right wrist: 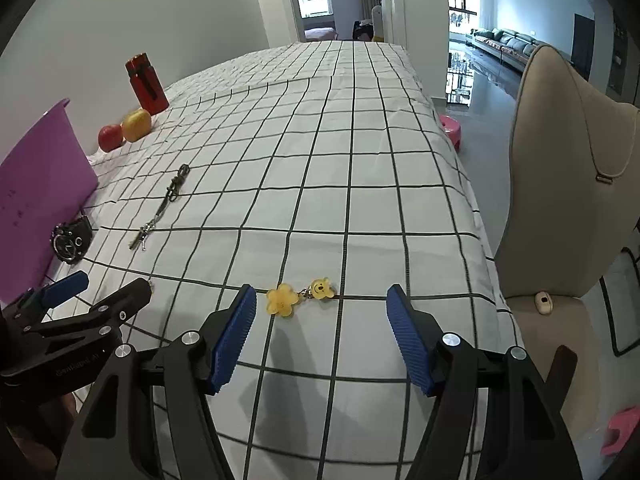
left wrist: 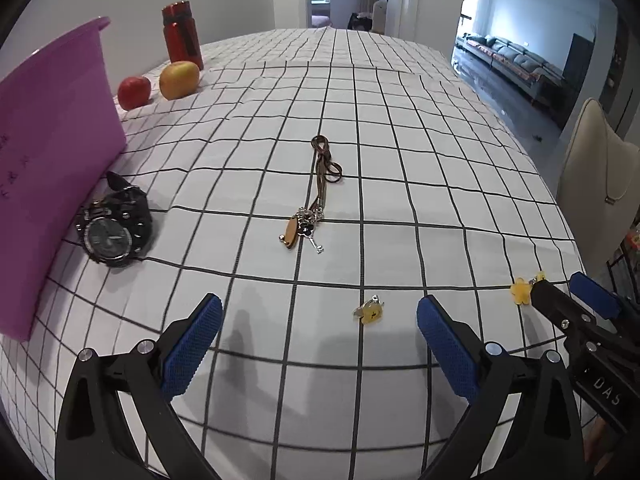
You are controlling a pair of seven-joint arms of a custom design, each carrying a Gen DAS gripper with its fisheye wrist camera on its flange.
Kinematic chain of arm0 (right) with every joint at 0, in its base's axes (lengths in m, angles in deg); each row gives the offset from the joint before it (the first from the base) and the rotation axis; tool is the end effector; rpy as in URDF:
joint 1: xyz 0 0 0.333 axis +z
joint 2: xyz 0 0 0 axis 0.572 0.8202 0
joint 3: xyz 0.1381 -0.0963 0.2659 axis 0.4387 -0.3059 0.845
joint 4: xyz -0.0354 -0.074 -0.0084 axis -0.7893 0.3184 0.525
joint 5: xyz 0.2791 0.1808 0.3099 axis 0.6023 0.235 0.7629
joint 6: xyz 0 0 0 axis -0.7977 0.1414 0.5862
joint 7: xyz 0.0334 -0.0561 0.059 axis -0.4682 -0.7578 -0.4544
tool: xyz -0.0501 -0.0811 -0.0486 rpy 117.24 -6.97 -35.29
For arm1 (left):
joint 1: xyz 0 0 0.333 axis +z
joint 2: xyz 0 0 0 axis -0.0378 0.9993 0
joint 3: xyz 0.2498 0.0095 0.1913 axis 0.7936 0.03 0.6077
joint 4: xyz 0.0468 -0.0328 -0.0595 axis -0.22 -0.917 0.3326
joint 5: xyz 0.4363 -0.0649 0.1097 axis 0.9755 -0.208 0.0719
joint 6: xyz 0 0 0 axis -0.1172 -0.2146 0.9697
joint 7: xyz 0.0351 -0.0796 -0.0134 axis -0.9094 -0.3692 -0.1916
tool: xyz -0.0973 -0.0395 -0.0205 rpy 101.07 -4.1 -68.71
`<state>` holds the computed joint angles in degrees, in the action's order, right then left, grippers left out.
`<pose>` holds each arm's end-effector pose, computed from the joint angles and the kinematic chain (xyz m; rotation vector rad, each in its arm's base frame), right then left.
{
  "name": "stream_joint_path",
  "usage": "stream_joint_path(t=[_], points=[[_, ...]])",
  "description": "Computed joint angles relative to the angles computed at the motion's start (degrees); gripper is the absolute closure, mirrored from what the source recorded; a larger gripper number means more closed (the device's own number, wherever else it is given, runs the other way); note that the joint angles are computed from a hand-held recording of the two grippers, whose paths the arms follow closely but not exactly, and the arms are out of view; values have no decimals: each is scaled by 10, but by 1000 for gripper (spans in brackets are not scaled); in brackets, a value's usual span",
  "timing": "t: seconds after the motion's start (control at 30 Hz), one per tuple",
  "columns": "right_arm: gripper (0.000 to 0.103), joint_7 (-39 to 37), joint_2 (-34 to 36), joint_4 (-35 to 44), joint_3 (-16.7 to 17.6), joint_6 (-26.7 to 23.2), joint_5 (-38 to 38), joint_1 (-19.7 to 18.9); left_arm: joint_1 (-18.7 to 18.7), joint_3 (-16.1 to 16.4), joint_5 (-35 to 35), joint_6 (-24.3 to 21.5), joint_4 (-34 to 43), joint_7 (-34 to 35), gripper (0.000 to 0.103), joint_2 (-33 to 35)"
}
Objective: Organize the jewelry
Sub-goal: 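Withdraw both open tools from the tub toward the yellow charms, then grasp a small yellow charm with left tool while right tool grasps yellow flower charm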
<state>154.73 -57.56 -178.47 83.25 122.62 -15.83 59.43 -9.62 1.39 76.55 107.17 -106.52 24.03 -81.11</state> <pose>0.4399 0.2468 0.4711 -1.9097 1.6203 -0.3945 0.4253 -0.2597 0.4710 -1.9867 1.6871 -0.5258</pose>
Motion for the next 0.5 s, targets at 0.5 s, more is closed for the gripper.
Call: stream_joint_path(t=[0.5], points=[[38,11,30,19,19,-1,-41,-15,-1,5,2,9,7,-3,7,27]])
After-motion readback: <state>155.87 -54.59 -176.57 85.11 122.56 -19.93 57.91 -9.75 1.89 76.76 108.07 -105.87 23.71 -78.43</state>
